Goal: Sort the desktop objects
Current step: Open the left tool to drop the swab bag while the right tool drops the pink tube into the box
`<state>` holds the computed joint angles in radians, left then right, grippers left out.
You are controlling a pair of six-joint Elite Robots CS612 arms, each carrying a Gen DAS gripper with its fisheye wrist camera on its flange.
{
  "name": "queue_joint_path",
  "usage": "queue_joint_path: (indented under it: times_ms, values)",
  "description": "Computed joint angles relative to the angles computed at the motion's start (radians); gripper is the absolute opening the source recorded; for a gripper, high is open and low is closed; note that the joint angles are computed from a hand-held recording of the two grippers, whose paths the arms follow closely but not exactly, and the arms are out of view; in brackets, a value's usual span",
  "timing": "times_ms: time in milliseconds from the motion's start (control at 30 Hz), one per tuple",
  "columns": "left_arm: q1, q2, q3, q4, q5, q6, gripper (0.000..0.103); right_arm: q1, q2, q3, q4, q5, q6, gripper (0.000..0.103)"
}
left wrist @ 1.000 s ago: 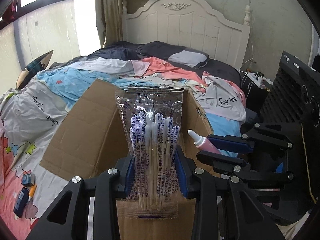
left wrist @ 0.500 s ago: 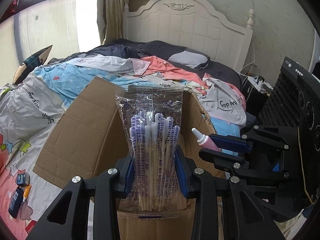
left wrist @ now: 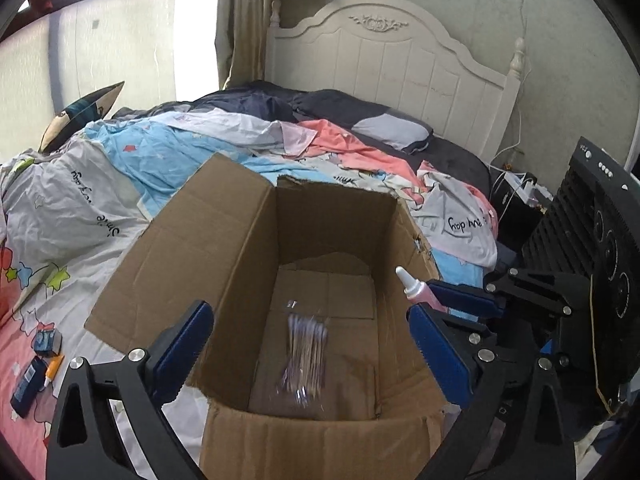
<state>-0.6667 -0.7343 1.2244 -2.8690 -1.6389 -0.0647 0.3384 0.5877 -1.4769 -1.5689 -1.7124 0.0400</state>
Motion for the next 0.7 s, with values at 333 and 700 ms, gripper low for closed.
queue_joint_path:
  times_ms: [333,700]
  values:
    - [-0.015,-0.018,0.037,0.000,0.088,0.052,0.103,0.003,-0.004,0.015,-0.004,0.011,0.000,0.017]
    - [-0.017,-0.034,0.066,-0.033,0.122,0.066,0.103,0.007,-0.007,0.025,-0.015,0.008,0.011,0.033]
